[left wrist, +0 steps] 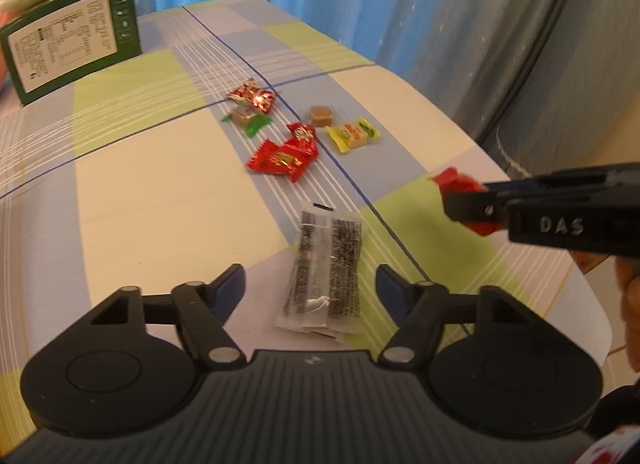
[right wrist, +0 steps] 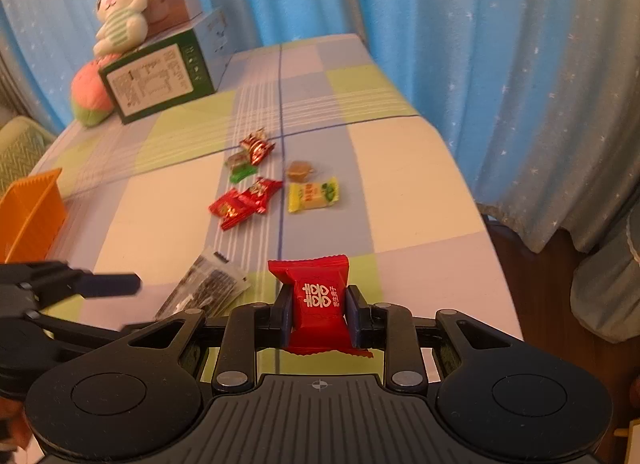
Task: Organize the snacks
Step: 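Grasp the clear seaweed packet with the left gripper while the right grasps a red candy packet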
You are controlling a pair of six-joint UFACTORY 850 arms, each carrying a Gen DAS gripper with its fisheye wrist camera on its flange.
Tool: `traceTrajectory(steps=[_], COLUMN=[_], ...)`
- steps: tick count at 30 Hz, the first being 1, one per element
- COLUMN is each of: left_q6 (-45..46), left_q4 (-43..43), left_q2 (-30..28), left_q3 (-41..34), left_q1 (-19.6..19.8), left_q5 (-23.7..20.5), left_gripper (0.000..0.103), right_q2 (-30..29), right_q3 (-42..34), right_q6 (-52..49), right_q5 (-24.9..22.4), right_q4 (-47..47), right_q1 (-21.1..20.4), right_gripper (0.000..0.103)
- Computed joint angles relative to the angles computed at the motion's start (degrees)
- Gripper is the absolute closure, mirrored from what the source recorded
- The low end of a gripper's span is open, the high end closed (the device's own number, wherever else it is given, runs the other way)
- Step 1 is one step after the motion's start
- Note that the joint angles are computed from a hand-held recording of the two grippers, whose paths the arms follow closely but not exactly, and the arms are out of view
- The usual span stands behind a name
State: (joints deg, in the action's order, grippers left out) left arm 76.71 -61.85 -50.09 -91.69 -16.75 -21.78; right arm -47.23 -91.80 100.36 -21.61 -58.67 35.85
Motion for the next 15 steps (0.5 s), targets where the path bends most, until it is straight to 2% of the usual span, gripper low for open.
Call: traceTrajectory(steps=[7, 11, 15], left_q6=[-0.32, 1.51, -1.37], left_q4=[3.31, 2.27, 4.07], left_q2=[-1.32, -1.15, -0.69], left_q3=[-0.90, -0.28, 0.17], left_q1=[-1.74, -2.19, -2.15], left_q5=[2.49, 4.53, 5.03], left_gripper=[0.062, 0.067, 0.069], right_q2=[0.83, 0.95, 1.10], right_q3=[1.53, 1.99, 2.28], right_q6=[3.02, 3.90, 4.85], right_q5=[0.61, 0.95, 0.93], right_q4=[-1.38, -1.61, -1.93], right_q1=[-0.25, -0.12, 0.07], right_gripper=[0.076, 0.076, 0.076])
